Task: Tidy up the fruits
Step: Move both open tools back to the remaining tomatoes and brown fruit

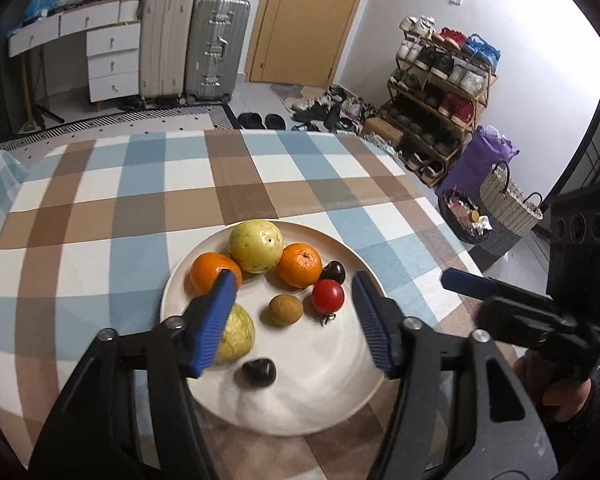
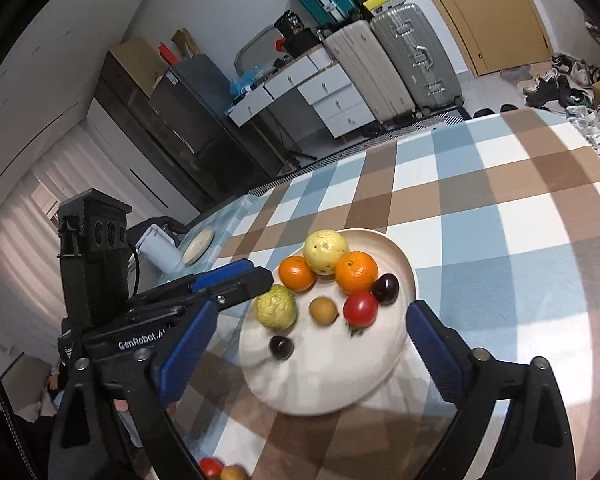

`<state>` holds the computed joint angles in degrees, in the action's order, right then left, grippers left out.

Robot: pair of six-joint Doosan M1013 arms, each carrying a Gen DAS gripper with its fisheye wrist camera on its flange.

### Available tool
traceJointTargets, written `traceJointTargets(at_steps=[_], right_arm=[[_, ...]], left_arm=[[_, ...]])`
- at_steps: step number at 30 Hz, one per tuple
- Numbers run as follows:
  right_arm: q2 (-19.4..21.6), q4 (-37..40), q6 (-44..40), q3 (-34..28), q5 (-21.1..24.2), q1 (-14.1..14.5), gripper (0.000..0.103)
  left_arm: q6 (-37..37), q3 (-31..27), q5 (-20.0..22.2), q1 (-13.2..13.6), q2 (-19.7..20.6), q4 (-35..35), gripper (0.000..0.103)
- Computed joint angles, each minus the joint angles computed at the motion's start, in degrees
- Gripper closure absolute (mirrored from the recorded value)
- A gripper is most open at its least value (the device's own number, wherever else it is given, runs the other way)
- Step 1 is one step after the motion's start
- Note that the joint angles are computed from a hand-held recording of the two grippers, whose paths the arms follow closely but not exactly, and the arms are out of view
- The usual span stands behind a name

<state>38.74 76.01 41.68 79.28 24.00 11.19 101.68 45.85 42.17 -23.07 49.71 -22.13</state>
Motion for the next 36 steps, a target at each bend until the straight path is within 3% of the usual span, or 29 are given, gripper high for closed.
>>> traceJointTargets(at_steps=[3,6,8,12,19,25,31,36], right_arm=[[-1.9,12.1,-10.2,3.4,2.2,-0.5,0.001],[-4.7,24.9,-21.7,7.8,2.5,-0.4,0.0],[-6.2,28.1,-25.9,9.7,1.4,0.2,0.0],[-8.7,30.1,-31.6,12.2,-2.6,2.0,0.0],[-11.7,44.6,-49.1,16.2,-5.9,4.8,0.0],[-13.2,62.5,-70.1,19.0,-7.5,7.3,0.0],[-12.6,67.2,-79.5,19.4,-10.2,9.2,0.0],[-11.1,61.1,-74.2,18.8,-13.2,10.1,0.0]], left_arm=[[-0.7,5.8,-4.6,-0.2,-3.7,1.3,0.022],[-1.7,10.4,-8.1,-0.7,-6.9,3.5,0.022],[-2.8,12.9,-9.9,-0.9,-8.6,5.0,0.019],[-4.3,19.2,-15.3,-1.4,-12.9,6.4,0.002],[-5.4,27.0,-20.6,-1.5,-18.2,5.4,0.001],[-9.0,34.5,-26.3,-1.6,-22.4,8.5,0.001],[-16.9,40.4,-29.3,-1.4,-24.6,12.9,0.001],[-20.3,44.4,-30.4,-0.9,-25.1,12.7,0.001]])
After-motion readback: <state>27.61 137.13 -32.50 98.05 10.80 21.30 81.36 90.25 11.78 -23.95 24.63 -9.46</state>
